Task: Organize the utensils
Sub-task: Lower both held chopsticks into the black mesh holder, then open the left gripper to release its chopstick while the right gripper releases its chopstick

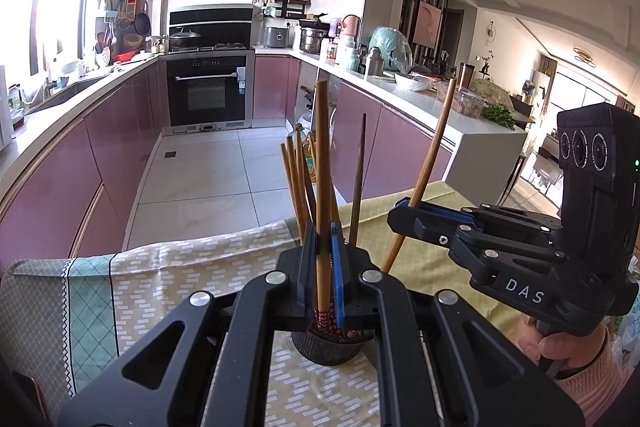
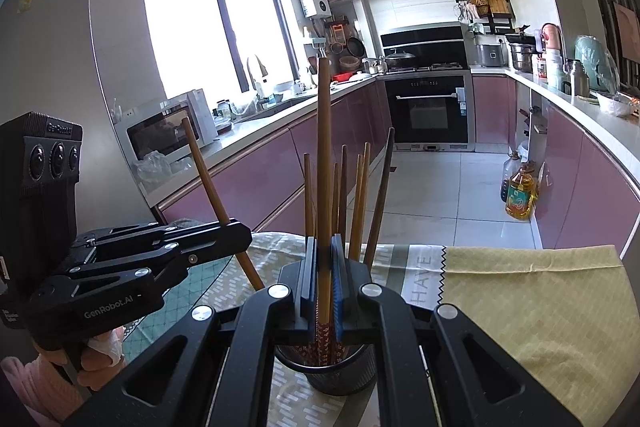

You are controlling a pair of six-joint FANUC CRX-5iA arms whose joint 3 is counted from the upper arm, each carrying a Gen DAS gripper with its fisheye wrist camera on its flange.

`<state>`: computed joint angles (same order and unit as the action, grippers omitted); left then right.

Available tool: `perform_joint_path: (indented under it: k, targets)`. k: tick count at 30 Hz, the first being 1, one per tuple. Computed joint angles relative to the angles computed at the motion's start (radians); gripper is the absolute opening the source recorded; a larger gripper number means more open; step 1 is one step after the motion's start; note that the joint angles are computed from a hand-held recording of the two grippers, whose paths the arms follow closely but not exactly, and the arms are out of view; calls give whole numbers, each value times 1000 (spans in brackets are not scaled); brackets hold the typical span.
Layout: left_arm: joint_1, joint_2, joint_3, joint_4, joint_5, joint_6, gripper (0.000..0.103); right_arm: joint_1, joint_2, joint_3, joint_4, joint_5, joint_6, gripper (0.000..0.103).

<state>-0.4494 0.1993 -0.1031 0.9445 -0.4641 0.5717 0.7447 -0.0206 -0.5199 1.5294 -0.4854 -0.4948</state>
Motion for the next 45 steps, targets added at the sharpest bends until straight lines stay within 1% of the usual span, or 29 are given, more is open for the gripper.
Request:
perform_joint_path:
  k: [9, 19, 26, 32, 35, 37, 39, 40, 42, 43, 44, 45]
  targets:
    - [7, 31, 43, -86, -32, 71, 8, 9, 15, 8, -62, 6, 43, 6]
    - [13, 63, 83, -168, -66, 142, 8, 20, 47, 36, -174, 14, 140, 6]
    - [15, 93, 121, -204, -81, 188, 8, 21, 59, 53, -217, 11, 177, 6]
    - [17, 117, 154, -242, -96, 233, 8, 13, 65, 56, -211, 18, 157, 7]
    - [17, 124, 158, -246, -99, 238, 12, 9, 58, 47, -205, 21, 144, 7]
    - [18, 124, 152, -247, -91, 242, 21, 12, 54, 41, -202, 16, 136, 8]
    - [18, 113, 129, -237, -67, 230, 23, 11, 45, 29, -186, 19, 113, 9]
    - [17, 104, 110, -215, -53, 207, 27, 12, 39, 22, -173, 16, 99, 10]
    - [16, 77, 57, -155, -12, 148, 34, 15, 24, 4, -138, 8, 65, 20]
    - [15, 62, 28, -124, 10, 117, 39, 22, 19, -5, -120, -4, 51, 21]
    - [11, 42, -11, -73, 40, 70, 41, 30, 15, -11, -103, -22, 39, 26]
    - [6, 21, -48, -25, 72, 27, 46, 42, 10, -19, -86, -45, 24, 34]
